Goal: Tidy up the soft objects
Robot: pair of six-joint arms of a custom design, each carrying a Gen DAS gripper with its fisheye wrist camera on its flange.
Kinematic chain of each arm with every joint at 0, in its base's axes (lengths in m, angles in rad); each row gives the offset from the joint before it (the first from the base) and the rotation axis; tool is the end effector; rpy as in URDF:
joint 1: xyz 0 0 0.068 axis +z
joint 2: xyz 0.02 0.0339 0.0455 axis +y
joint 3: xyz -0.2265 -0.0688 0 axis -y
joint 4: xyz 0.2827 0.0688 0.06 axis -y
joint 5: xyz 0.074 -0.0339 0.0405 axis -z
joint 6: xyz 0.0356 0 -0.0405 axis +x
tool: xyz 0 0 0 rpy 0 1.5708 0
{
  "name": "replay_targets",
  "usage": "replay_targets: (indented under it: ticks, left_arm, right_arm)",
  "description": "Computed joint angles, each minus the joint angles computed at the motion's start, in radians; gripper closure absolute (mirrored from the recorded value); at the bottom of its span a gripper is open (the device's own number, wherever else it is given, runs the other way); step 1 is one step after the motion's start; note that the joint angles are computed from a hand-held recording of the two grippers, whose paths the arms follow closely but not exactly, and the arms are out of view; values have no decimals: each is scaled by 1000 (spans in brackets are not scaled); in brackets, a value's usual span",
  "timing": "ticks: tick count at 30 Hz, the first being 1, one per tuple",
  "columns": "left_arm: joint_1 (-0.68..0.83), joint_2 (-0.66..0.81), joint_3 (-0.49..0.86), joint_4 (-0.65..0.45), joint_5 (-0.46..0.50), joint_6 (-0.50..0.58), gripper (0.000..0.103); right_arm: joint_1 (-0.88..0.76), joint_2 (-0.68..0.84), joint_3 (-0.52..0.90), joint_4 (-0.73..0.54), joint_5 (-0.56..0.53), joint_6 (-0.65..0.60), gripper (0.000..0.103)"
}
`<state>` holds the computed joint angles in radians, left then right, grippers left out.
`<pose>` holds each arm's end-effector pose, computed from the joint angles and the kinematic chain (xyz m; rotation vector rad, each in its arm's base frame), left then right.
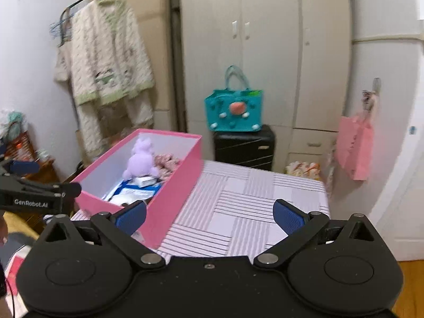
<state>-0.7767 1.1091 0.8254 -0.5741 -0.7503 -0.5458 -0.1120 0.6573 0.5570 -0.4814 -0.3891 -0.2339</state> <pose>0.2115 -0.1739 0.2191 -0.0652 2.1614 0.1756 0.2175 -0.0109 0.2245 -0.3505 2.0820 0.2127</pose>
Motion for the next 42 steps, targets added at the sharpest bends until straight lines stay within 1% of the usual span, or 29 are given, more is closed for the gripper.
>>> replay_targets:
  ticks: [2,5,6,8,10,13,18,22,25,28,31,35,42]
  left_arm:
    - [-2,0,-13,17,9,-10,0]
    - [-9,-10,-39,44,26,-29,0]
    - [-19,-7,-43,47,17,-36,0]
    - [-27,-13,-59,69,24,-7,0]
    - [-28,-34,-80,87,44,7,0]
    - [-35,-65,-108,105,58,5,0]
    - [-64,-87,-134,119,18,-3,0]
    - [-89,-113,-171,148,-25,-9,0]
    - [-105,-110,-181,157,-71,-21,0]
    - [-98,-121,-198,178,-57,-15,0]
    - [-97,-117,-203,188,-59,-15,0]
    - [-95,-104,-200,197,-59,-11,0]
    - [-84,-100,-214,236,-57,5,0]
  right_arm:
    - [-4,-45,-27,-7,18,10,0]
    - [-28,-40,-22,-56,-20,6,0]
    - [-35,-38,-20,-69,-30,7,0]
    - [-31,-47,-28,-82,-28,-3,0]
    - [-13,-56,-38,-87,-4,-17,0]
    - [27,-107,-72,-75,64,-4,0]
    - [58,-195,-105,-97,109,7,0]
    - [106,-307,-149,-112,199,28,0]
    - [114,-360,-166,-130,212,38,0]
    - [116,-383,-178,-132,216,44,0]
    - [138,-404,-193,-123,258,57,0]
    - [153,-394,-200,-101,295,71,0]
    - [138,-406,-219,-90,287,82,0]
